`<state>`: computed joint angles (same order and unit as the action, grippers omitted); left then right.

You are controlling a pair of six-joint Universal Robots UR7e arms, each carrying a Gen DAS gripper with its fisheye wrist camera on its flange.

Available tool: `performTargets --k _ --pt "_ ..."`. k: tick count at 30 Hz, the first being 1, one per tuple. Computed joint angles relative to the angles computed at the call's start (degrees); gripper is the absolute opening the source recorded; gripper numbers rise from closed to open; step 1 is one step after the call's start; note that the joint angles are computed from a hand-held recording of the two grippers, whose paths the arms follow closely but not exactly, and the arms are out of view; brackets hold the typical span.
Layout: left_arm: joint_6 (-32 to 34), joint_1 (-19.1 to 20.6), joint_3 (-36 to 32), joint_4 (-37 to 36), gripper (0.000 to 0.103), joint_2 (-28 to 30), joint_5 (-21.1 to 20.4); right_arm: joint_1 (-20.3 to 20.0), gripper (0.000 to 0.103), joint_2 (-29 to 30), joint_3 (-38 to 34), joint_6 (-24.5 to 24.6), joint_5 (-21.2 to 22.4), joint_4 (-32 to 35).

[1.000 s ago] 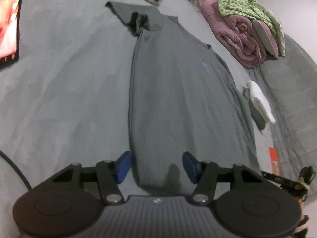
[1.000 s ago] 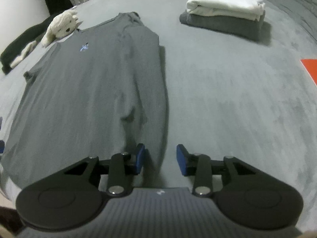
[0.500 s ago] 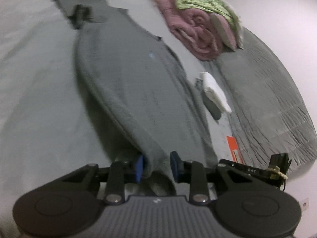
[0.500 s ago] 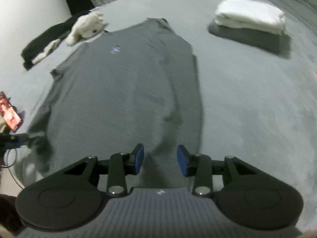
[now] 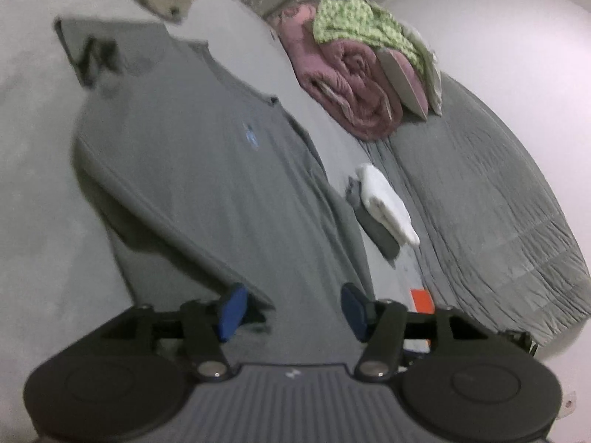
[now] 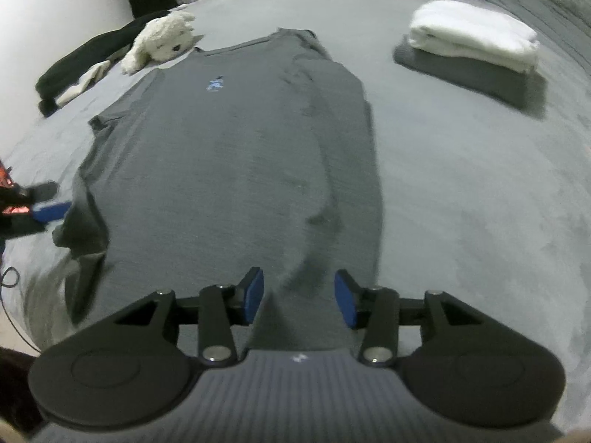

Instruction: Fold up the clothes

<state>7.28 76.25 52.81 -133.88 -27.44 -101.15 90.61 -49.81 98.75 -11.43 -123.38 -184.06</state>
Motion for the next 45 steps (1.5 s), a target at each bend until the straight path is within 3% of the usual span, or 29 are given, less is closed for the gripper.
performTargets --k 5,11,16,18,22,25,34,45 --pt "3.7 -0.1 1.51 -0.39 0.063 -2.06 4.68 -0.6 0.048 -1.13 1.59 1.08 -0.49 -0.72" --pt "17.5 -0.72 3.55 -0.26 0.063 -2.91 4.07 -0.72 0.048 -1.79 2.56 1.14 -0.2 -1.45" --pt "22.87 -1.92 5.56 -0.59 0.061 -2.83 9.29 -0.71 0.051 -1.77 2.62 1.01 -0.02 -1.41" --pt "22.39 -2.05 5.33 -0.6 0.055 -2.27 10.96 -0.79 0.051 -1.72 2.54 1.2 -0.25 -0.93" --pt "19.41 -2.28 5.6 -1.29 0.018 -1.89 14.68 -0.84 0.051 -1.66 2.37 1.39 -0.6 -0.32" --pt "15.02 -1.98 6.36 -1.67 0.01 -2.98 14.93 -0.92 0.051 -1.78 2.42 1.72 -0.51 0.0" --pt "4.24 0.17 10.03 -1.13 0.006 -8.98 13.73 -1.64 0.052 -4.5 4.34 7.08 2.2 1.9" --pt "-1.79 4.09 15.47 -2.49 0.005 -13.49 13.76 0.13 0.053 -6.49 4.59 11.7 2.39 6.26"
